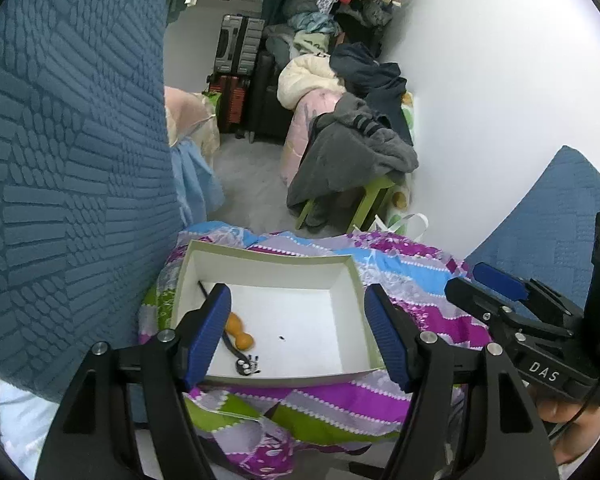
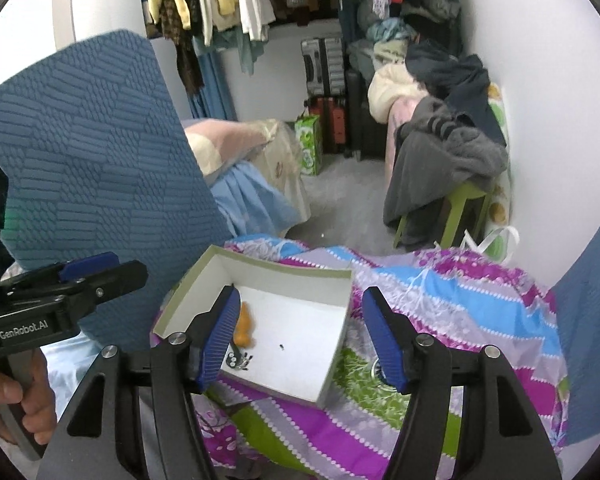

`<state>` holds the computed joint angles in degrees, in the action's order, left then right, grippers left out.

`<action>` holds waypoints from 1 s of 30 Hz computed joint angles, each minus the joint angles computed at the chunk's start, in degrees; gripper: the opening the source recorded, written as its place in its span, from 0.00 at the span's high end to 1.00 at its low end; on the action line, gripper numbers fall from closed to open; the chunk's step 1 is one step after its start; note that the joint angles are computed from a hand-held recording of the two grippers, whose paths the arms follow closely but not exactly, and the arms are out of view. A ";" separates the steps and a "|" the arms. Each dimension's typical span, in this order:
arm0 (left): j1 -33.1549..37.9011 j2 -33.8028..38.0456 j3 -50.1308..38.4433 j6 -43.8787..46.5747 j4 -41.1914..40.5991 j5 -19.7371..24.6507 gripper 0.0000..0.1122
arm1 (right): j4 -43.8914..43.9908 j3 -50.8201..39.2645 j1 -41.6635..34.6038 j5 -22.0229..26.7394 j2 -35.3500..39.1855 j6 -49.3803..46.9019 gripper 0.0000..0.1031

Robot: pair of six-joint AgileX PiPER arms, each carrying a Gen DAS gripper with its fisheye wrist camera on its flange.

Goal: Organize jewelry
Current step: 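Withdraw both grippers from the box back toward the jewelry pile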

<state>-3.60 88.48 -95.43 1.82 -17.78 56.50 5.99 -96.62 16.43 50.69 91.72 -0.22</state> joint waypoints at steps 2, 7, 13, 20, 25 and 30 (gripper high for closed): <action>-1.56 -0.29 -0.15 -1.06 1.08 -0.47 0.38 | 0.19 1.55 -0.76 -0.95 -1.56 -0.81 0.40; -4.32 -1.12 -0.27 -3.14 2.55 -1.96 0.38 | 0.37 4.07 -2.74 -1.69 -4.27 -2.45 0.40; -6.89 -2.46 1.28 -5.42 3.59 -4.09 0.38 | 3.09 8.28 -5.75 -3.97 -7.60 -5.49 0.39; -10.98 -3.65 4.59 -10.21 6.82 -7.27 0.38 | 5.09 13.28 -9.26 -5.41 -10.60 -9.55 0.39; -13.95 -4.22 6.89 -13.45 8.48 -9.51 0.38 | 6.88 16.72 -12.75 -6.18 -12.85 -12.55 0.39; -17.51 -4.15 8.59 -17.04 11.50 -12.13 0.38 | 11.46 19.95 -17.52 -6.61 -13.97 -18.14 0.39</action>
